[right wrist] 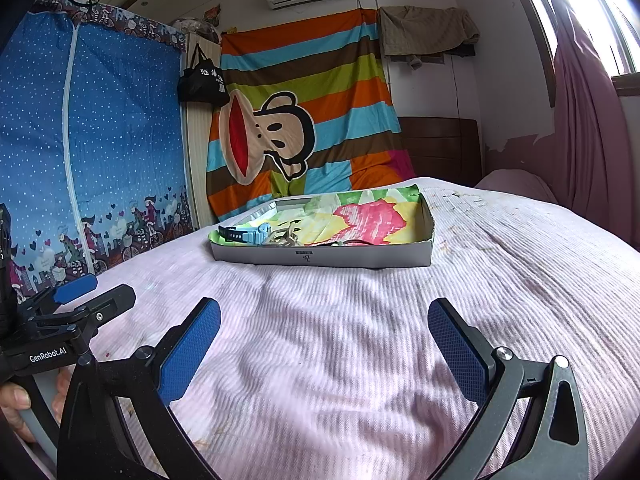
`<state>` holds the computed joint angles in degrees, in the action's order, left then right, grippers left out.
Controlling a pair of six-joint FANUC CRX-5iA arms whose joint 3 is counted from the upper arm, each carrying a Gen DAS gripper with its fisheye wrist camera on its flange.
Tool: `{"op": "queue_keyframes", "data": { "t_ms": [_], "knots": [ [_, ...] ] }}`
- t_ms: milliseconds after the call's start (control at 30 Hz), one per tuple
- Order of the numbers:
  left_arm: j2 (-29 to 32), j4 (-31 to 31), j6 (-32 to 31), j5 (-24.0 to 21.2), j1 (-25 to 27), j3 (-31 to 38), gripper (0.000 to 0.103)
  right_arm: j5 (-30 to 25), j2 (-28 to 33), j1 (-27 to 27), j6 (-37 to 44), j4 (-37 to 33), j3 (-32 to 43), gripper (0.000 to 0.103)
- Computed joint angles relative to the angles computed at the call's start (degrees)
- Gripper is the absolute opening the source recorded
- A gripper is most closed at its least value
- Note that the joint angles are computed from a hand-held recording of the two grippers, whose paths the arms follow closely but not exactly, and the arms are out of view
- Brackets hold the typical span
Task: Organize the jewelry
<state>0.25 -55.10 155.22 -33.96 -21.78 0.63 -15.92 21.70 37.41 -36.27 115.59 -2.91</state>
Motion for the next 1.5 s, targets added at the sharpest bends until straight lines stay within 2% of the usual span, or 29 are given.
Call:
{"op": "queue_keyframes", "data": {
  "t_ms": [1500],
  "knots": [
    [0.0, 0.0, -0.1, 0.0, 0.0, 0.0, 0.103, -0.2, 0.1, 0.2, 1.1, -0.7, 0.5, 0.102]
  ]
}}
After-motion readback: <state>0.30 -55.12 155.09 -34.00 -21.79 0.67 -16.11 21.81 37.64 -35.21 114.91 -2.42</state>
